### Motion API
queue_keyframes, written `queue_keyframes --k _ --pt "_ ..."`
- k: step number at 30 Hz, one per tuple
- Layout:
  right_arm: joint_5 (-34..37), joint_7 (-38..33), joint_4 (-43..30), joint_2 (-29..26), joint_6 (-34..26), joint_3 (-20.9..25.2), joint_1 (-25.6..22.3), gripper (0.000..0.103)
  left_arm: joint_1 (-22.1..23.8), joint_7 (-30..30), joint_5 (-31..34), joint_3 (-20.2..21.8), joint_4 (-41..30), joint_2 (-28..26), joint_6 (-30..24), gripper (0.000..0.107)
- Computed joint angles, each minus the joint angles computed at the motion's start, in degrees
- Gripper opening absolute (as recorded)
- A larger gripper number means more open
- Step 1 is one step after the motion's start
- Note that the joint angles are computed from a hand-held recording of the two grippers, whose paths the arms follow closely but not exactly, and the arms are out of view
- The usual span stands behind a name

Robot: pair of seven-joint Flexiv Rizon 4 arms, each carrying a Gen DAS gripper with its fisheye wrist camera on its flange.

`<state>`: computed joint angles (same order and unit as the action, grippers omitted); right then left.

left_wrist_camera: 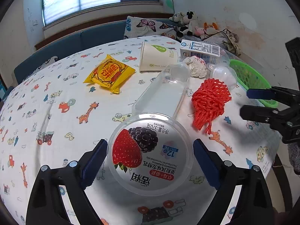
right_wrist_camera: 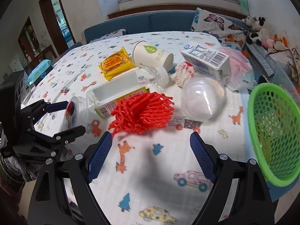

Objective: Collect trash
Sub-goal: 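Move both tools back over the table toward the red mesh net, then grasp the red mesh net with the right tool while the left tool grasps the yogurt tub, then carry the red mesh net over the basket and open the right tool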

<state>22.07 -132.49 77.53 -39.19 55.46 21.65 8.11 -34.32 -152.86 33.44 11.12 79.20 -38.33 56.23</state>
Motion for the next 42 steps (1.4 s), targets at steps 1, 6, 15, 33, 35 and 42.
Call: queue_keyframes --k 1,6,15,33,35,42 --pt "-0.03 0.19 -0.28 -0.23 -0.10 -0.01 0.23 0.084 0.02 -0.07 0.06 -0.04 0.08 0.01 0.29 0.089" --pt "-0.76 1.99 -2.81 -2.12 -2.16 -0.42 1.47 0.084 -0.73 -1.78 1.16 0.76 0.77 0.68 0.75 0.088" --pt "-3.01 6.01 -5.38 -5.08 -2.53 -1.48 3.96 0.084 -1.92 -6.59 6.16 1.47 2.83 4.51 -0.86 0.088" --pt "0.86 1.90 -4.83 -3.70 -3.36 1.65 -0.08 0.050 -0.10 -8.16 9.92 -1.62 1.45 5.89 -2.11 0.088" --pt "1.95 0.79 -4.31 -2.91 -3.14 1.71 -0.77 0.050 -0.06 -7.30 9.62 -1.83 0.41 5.35 -2.16 0.088" --pt "4.98 -0.01 -4.31 -1.45 -2.71 0.42 -2.98 0.050 0.01 -3.37 7.47 -2.13 -4.20 2.55 -1.91 0.088"
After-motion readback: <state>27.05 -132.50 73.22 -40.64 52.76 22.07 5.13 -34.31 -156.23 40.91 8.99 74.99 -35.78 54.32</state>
